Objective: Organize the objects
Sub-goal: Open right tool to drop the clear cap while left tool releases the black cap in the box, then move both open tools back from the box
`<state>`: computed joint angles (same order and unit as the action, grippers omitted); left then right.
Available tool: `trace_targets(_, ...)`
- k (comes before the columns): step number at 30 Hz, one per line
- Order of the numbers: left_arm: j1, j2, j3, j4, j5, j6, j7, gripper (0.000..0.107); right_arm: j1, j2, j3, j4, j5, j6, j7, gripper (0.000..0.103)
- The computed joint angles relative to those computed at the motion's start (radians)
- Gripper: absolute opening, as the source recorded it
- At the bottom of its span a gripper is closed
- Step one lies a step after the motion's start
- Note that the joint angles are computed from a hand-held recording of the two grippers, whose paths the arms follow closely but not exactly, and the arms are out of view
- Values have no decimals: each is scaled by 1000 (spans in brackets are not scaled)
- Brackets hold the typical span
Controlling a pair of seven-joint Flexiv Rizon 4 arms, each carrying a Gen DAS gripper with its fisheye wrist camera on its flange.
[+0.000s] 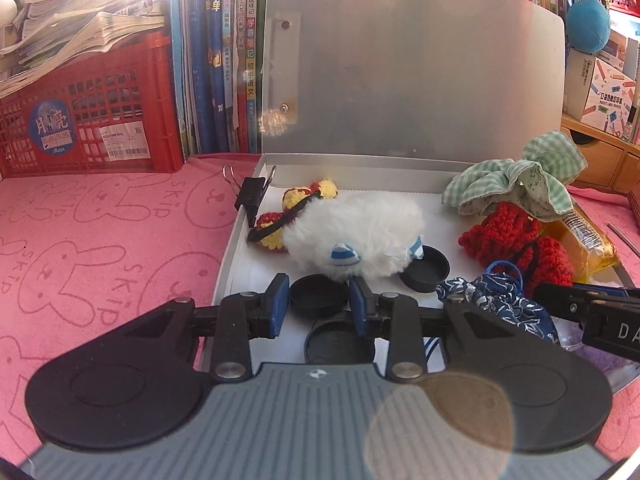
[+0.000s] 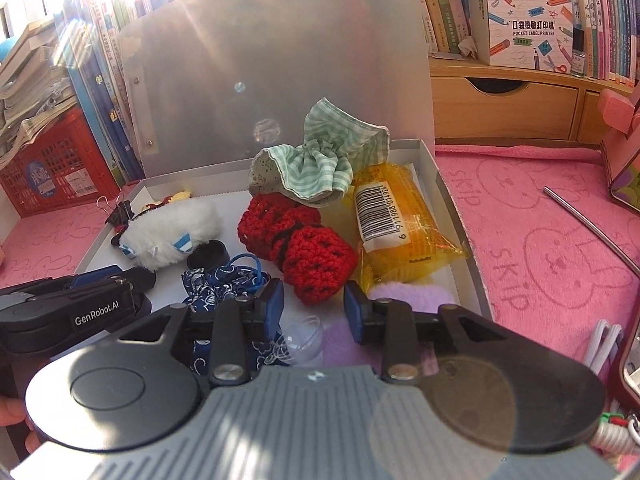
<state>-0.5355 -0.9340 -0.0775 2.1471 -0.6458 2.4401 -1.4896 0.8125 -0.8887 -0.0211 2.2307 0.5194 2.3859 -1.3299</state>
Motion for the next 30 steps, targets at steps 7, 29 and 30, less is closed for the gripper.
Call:
trace_targets(7,-1,10,-2,22,17,30,-17,64,-1,6,20,24,3,60,-10,60)
trace_targets(29,-74,92,-29,131,-113,113,43,99,39,12,83,65,184,247,-127,102)
trace_targets(30,-75,96,-30,140,-111,117,39,99,37,9,90,71,189,263,-124,102)
